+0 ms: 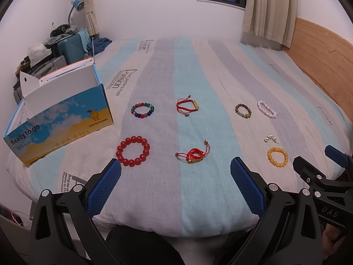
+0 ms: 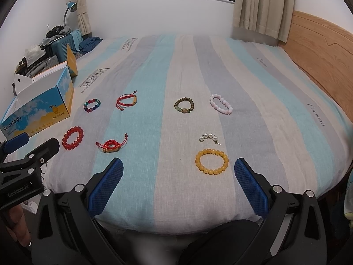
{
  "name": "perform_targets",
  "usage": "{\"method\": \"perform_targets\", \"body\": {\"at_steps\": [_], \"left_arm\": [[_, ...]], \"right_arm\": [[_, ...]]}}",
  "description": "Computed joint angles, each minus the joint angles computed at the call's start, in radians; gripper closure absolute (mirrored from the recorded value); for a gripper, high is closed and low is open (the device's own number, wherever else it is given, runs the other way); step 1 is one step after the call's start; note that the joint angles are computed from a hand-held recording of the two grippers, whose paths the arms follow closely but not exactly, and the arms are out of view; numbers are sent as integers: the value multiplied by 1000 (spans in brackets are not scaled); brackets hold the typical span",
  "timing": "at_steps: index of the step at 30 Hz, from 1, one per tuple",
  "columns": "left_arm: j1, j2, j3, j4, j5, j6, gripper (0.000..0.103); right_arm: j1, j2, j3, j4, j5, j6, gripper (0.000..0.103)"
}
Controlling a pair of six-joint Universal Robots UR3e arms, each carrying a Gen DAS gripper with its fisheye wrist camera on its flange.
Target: Organize jewelry
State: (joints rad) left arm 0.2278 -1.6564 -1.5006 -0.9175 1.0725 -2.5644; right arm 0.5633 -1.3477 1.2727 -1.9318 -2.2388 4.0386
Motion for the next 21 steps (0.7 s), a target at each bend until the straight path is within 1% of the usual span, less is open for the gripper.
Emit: {"method": "perform_targets", "body": {"at_steps": [8,9,15,21], "left_arm": [[16,15,-19,-2,-11,11,6],[8,13,-19,4,-5,5,6],[-1,11,-16,8,4,-2,6],[-1,13,-14,1,3,1,6]], "right_arm": [[9,9,-18,15,-3,14,6],[1,-4,7,-4,1,3,6],[12,11,-14,11,-4,19,6],[4,0,0,2,-1,8,6]]}}
